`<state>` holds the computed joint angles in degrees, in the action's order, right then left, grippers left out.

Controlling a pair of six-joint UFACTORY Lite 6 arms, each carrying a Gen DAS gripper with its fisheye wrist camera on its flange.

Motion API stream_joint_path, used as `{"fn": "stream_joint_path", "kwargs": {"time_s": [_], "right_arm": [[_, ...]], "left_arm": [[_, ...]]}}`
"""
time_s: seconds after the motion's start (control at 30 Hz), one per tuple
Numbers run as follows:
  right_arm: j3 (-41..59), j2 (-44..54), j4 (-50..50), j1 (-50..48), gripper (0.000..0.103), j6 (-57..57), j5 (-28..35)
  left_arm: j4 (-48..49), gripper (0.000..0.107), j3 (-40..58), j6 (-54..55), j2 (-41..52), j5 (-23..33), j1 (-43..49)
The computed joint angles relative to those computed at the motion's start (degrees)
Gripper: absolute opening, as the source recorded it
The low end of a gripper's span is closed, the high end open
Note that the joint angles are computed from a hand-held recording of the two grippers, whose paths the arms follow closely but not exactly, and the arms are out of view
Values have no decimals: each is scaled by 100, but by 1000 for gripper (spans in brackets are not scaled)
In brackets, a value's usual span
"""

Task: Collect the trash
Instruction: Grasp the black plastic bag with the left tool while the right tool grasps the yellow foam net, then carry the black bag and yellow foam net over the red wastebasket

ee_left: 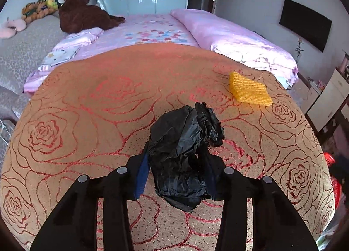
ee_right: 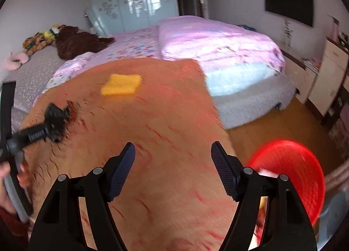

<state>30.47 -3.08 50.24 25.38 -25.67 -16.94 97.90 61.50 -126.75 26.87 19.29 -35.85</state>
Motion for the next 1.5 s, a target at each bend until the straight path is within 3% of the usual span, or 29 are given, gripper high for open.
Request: {"fn": "stream_joint_path", "kwargs": {"time_s": [0.1, 0.37, 0.57, 0.7, 0.77, 0.97, 1.27, 1.5], "right_arm": [[1062, 874, 358, 80, 70, -546, 173], [4565, 3420, 4829, 224, 70, -5302, 518], [6491, 4752, 8381, 12, 70, -8834, 440], [7726, 5599, 10780, -120, 70, -11205, 52], [8269, 5989, 11339, -147, 70, -11739, -234], [8779, 6362, 10295, 25, 65, -10928, -688], [7259, 5539, 8094, 236, 40, -9167, -220], [6004, 4778, 6733, 286, 32, -7816, 110]], "left_arm": [[-455, 41, 118, 425, 90, 89, -65], [-379, 42, 134, 377, 122, -102, 91], [-780, 42, 249, 888, 199, 8, 99], [-853, 42, 281, 975, 227, 37, 90], [-979, 42, 339, 1107, 267, 79, 63], [-1094, 42, 437, 1188, 345, 123, 10], [-1164, 42, 433, 1246, 327, 155, -18], [-1227, 43, 432, 1296, 323, 200, -51]]}}
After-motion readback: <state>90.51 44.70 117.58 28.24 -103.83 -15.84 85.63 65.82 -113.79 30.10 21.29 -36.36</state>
